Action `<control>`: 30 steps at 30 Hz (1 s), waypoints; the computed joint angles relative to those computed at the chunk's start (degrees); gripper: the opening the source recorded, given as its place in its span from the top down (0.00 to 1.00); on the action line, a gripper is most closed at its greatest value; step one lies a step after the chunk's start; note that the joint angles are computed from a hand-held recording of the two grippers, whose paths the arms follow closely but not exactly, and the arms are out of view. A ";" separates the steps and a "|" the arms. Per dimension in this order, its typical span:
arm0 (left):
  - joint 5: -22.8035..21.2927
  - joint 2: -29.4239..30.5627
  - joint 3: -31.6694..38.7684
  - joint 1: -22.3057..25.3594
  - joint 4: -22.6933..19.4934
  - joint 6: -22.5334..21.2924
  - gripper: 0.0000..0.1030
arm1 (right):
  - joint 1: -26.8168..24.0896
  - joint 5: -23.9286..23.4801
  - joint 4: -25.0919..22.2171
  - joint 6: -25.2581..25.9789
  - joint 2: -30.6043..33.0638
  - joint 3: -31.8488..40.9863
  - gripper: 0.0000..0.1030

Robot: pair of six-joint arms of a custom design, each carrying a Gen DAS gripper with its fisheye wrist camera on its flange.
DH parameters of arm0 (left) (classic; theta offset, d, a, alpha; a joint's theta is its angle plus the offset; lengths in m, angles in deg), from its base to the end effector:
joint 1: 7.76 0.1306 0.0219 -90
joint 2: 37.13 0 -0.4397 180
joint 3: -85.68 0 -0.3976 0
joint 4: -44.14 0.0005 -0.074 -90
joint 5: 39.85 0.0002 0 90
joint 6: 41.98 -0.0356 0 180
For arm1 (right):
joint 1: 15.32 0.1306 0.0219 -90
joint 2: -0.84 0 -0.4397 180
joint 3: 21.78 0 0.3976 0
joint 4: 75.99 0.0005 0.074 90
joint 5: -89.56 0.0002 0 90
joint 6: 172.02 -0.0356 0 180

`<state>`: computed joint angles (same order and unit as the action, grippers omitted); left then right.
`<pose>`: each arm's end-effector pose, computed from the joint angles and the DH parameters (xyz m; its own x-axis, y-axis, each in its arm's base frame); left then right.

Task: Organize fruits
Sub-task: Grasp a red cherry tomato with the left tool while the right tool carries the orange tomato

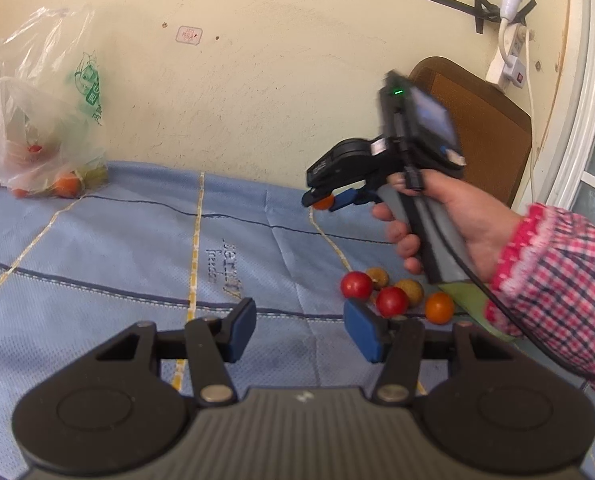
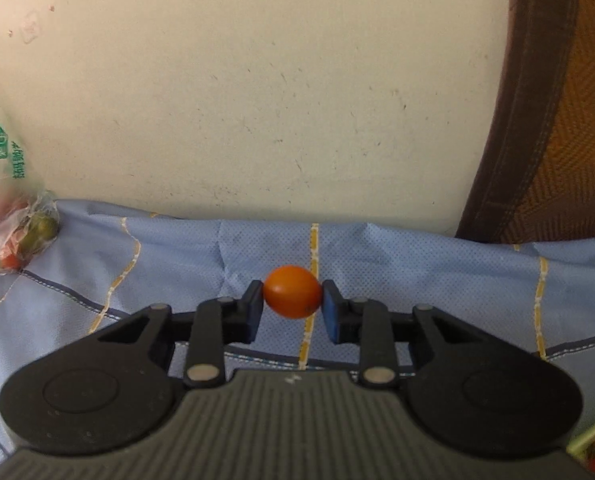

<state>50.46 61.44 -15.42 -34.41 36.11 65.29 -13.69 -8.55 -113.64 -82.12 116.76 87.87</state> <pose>0.4991 -0.2512 0.3804 -0.5312 -0.0656 -0.8447 0.3091 0.9133 -0.2653 0.6875 0.0241 0.4067 -0.6936 -0.0180 -0.7201 -0.1285 0.9867 0.0991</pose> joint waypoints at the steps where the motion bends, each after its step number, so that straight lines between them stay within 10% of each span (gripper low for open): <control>1: 0.23 0.02 0.03 0.09 -0.07 0.25 0.51 | -0.27 -0.88 1.47 0.84 -2.11 -2.52 0.68; 11: 1.10 -0.22 -0.57 0.19 1.18 0.01 0.51 | -6.95 -15.69 11.03 6.90 -22.38 -27.11 0.67; 16: 4.85 1.41 2.44 0.75 -2.53 -0.23 0.49 | -7.08 -13.54 16.66 13.29 -28.26 -37.39 0.67; 30: 11.75 15.16 23.54 0.40 -20.03 0.41 0.53 | -7.05 -17.54 18.39 14.30 -24.90 -37.30 0.61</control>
